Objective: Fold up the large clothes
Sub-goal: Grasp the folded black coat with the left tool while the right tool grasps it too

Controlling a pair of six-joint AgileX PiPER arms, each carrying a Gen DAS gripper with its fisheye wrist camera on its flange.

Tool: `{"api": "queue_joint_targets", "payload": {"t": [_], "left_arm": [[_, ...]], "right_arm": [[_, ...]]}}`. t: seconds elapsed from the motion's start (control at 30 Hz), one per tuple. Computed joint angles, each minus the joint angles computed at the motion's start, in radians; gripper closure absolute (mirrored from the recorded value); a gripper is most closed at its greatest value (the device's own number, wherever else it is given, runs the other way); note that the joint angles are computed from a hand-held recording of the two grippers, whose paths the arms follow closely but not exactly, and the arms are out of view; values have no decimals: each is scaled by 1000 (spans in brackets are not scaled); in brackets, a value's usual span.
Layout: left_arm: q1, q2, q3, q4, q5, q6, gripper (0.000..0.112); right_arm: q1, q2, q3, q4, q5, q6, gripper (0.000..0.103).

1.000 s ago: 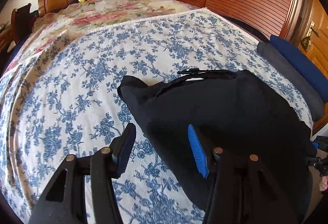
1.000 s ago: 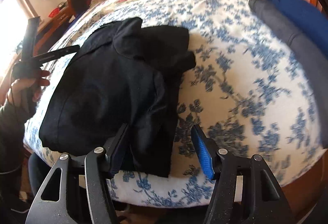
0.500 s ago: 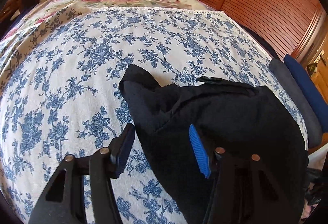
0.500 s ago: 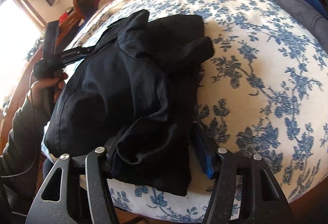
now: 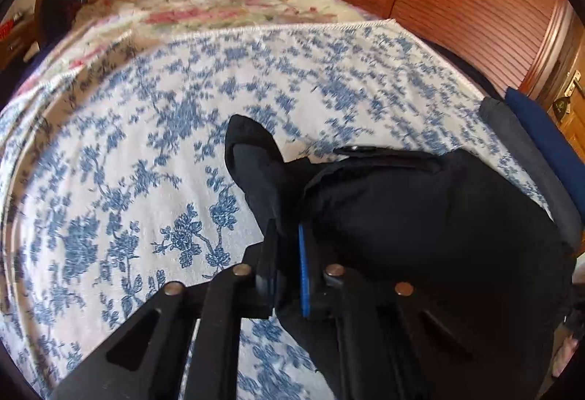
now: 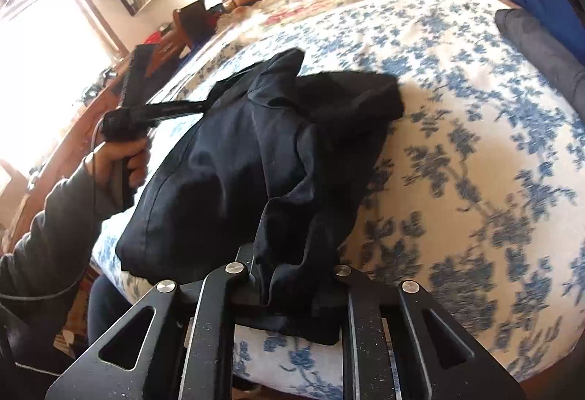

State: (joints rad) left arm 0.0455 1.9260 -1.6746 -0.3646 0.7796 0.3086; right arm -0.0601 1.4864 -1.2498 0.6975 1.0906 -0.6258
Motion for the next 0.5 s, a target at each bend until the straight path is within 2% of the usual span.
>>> {"api": "queue_joint_targets", "payload": {"t": [0.13, 0.27, 0.4, 0.5], "left_arm": [[-43, -88, 59, 31, -43, -26, 107], [-118, -120, 20, 122, -46, -136, 107], [-217, -99, -105, 214, -16, -225, 107], [-278, -26, -293, 250, 59, -264, 108]], "right_arm": [[-82, -2, -35, 45, 28, -40, 95], [-129, 6, -95, 51, 53, -75, 96], [-155, 17, -194, -2, 77, -72, 97], [-207, 40, -286, -4, 114, -93, 97]]}}
